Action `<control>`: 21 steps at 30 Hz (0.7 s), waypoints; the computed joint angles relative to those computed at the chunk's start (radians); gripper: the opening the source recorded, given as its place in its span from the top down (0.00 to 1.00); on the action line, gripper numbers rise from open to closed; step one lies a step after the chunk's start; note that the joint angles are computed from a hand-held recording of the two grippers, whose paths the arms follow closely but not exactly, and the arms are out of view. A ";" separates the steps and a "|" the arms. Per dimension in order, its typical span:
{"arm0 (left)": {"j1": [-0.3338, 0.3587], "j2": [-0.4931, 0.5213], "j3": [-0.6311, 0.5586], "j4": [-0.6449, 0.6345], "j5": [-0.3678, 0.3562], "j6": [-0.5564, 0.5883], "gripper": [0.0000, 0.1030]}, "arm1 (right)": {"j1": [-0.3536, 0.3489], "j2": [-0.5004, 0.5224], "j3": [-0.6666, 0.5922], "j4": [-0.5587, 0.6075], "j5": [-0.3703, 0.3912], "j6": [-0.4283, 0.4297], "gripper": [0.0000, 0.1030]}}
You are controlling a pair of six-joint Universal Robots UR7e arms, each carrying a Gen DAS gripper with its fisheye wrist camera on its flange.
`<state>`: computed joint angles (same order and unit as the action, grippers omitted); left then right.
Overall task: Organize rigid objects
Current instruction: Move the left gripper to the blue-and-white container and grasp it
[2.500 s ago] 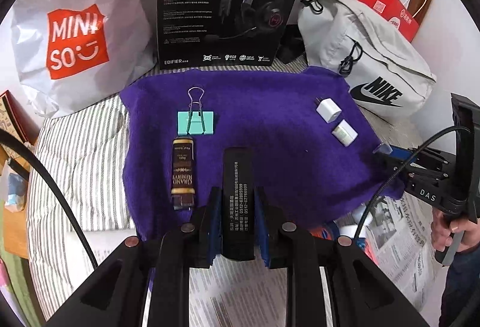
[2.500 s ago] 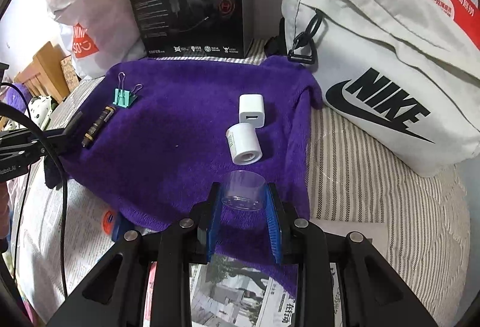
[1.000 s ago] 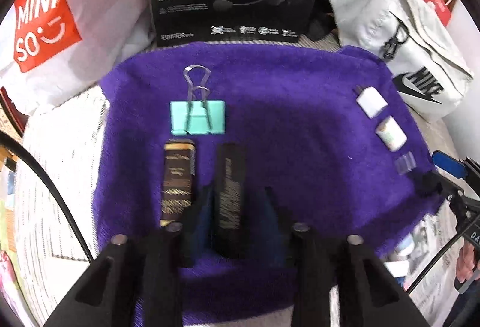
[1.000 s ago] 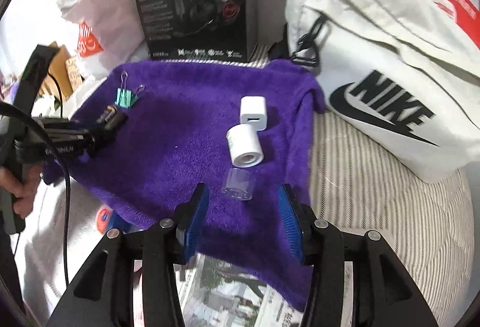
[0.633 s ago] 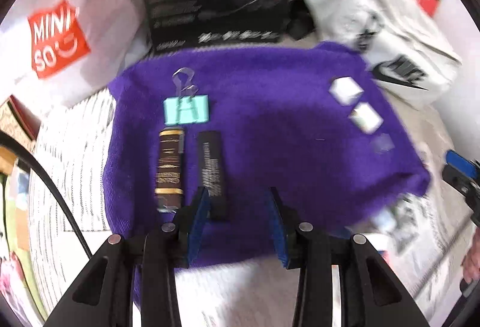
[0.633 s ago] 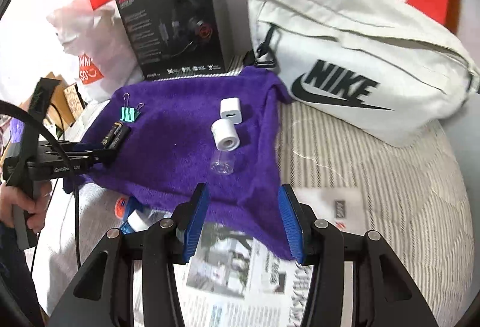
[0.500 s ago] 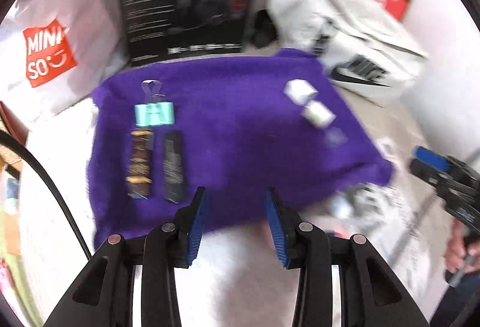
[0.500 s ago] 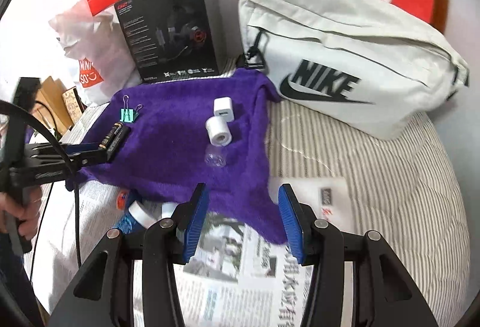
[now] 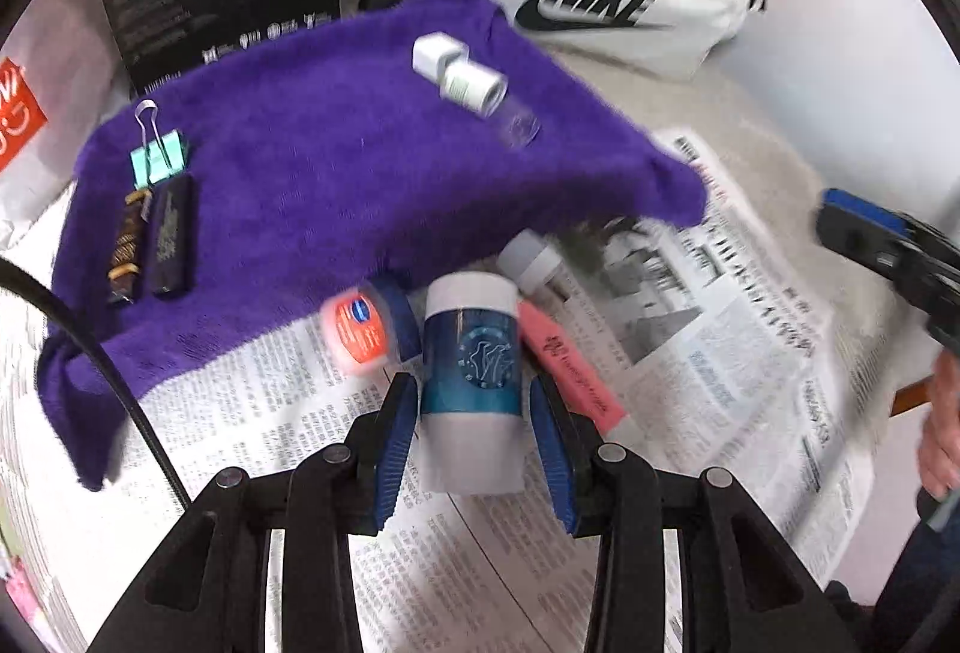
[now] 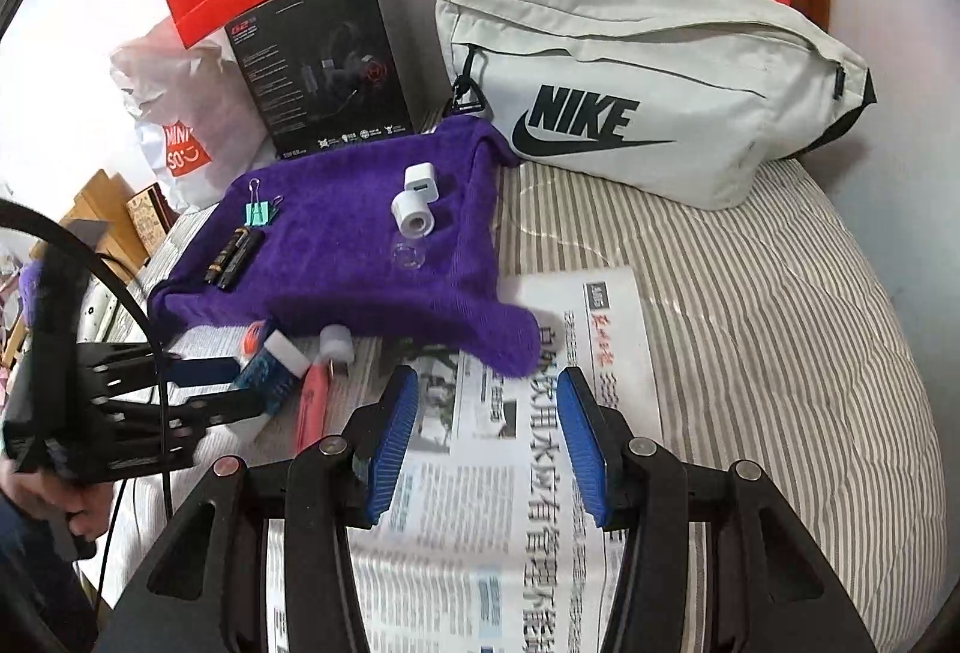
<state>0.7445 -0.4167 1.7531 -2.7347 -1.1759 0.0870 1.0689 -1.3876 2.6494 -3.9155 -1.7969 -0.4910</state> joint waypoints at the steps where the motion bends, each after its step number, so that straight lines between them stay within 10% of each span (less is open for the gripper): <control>1: 0.004 0.005 -0.005 0.003 0.001 0.000 0.64 | -0.002 0.002 0.007 -0.012 0.000 -0.003 0.53; 21: 0.013 -0.042 0.071 -0.061 0.040 0.020 0.67 | -0.009 0.104 0.021 -0.052 0.008 -0.037 0.53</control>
